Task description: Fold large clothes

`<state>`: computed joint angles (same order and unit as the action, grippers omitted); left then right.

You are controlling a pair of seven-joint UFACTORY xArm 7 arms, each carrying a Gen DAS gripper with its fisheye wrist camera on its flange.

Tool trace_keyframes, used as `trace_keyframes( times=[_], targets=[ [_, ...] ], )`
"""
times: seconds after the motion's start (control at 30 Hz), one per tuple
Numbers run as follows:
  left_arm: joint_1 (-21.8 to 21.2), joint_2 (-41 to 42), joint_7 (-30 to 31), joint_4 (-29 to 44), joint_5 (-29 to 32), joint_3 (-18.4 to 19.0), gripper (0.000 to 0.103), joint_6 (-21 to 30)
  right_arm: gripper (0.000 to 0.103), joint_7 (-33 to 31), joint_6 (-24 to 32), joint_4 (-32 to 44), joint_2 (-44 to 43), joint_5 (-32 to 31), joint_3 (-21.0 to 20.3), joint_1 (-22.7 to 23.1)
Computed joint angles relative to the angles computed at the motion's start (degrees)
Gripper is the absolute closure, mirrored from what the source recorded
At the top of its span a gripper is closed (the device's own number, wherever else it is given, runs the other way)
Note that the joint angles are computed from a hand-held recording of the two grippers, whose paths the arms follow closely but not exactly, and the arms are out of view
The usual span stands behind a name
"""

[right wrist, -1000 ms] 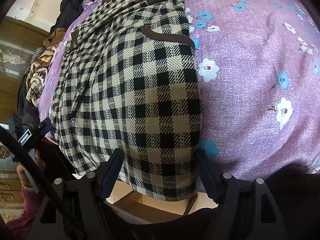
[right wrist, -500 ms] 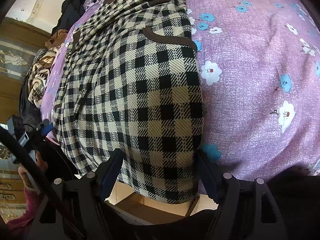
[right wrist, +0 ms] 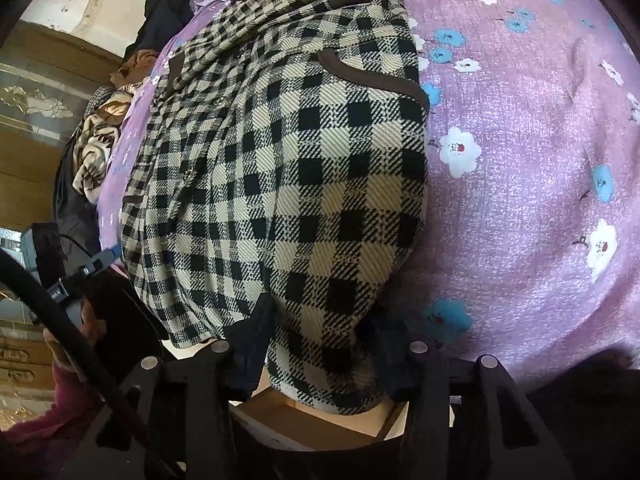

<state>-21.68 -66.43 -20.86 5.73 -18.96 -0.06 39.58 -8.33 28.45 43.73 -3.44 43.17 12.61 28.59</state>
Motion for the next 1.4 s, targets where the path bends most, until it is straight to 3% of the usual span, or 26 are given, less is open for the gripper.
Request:
trace_keyframes(
  times=[0.13, 0.27, 0.33, 0.37, 0.5, 0.67, 0.8, 0.9, 1.0, 1.07, 1.23, 1.33, 1.4],
  targets=[
    [2.9, -2.2, -2.2, 0.4, 3.7, -3.5, 0.02, 4.3, 0.044, -8.7, 1.5, 0.1, -0.7, 7.3, -0.5, 0.8],
    [5.2, -4.5, -5.3, -1.3, 3.4, -1.6, 0.02, 3.9, 0.044, -5.4, 1.4, 1.0, 1.1, 5.1, 0.1, 0.3],
    [5.7, -4.2, -6.3, -1.2, 4.9, -3.4, 0.02, 3.9, 0.043, -5.0, 1.4, 1.3, 1.3, 4.3, 0.3, 0.2],
    [5.6, -3.4, -7.0, -1.1, 5.6, -4.7, 0.02, 3.2, 0.042, -4.8, 1.4, 1.4, 1.4, 4.1, 0.4, 0.1],
    [1.1, -0.9, -5.4, -1.6, 4.4, -2.8, 0.02, -0.9, 0.041, -4.2, 1.5, 1.5, 1.5, 3.9, 0.6, 0.0],
    [2.5, -0.6, -6.2, -1.2, 6.8, -4.1, 0.02, -1.4, 0.04, -4.5, 1.8, 1.5, 1.7, 4.5, 0.5, -0.3],
    [2.7, -0.7, -5.2, -2.0, 5.1, 0.1, 0.02, -4.6, 0.038, -5.0, 2.0, 1.5, 1.8, 4.8, 0.5, -0.5],
    [-1.0, 0.4, -2.6, -2.1, 2.4, 2.4, 0.02, -8.1, 0.038, -4.0, 2.1, 1.8, 1.9, 3.4, 0.6, -0.5],
    [-3.7, -1.0, 0.2, -1.8, 2.4, 1.6, 0.02, -7.6, 0.039, -5.8, 2.4, 1.6, 1.1, 4.7, 0.7, -0.3],
    [-3.0, 0.6, 0.5, -0.9, 3.3, -0.1, 0.02, -7.0, 0.039, -8.6, 2.7, 1.6, 0.8, 7.3, 0.4, -0.1],
    [1.2, 2.9, -3.5, -1.2, 2.4, 0.0, 0.02, -2.9, 0.051, -6.7, 1.9, 2.3, 2.4, 5.0, 0.7, -0.5],
    [-0.7, 2.2, -3.4, -1.3, 1.6, -0.2, 0.02, -2.8, 0.057, -12.9, 2.3, 1.8, 1.0, 10.0, 0.6, -0.2],
    [-2.1, 4.4, -2.7, -0.1, 2.3, -1.9, 0.02, -2.8, 0.057, -12.4, 2.9, 2.9, 2.4, 9.7, 0.5, -0.2]
  ],
)
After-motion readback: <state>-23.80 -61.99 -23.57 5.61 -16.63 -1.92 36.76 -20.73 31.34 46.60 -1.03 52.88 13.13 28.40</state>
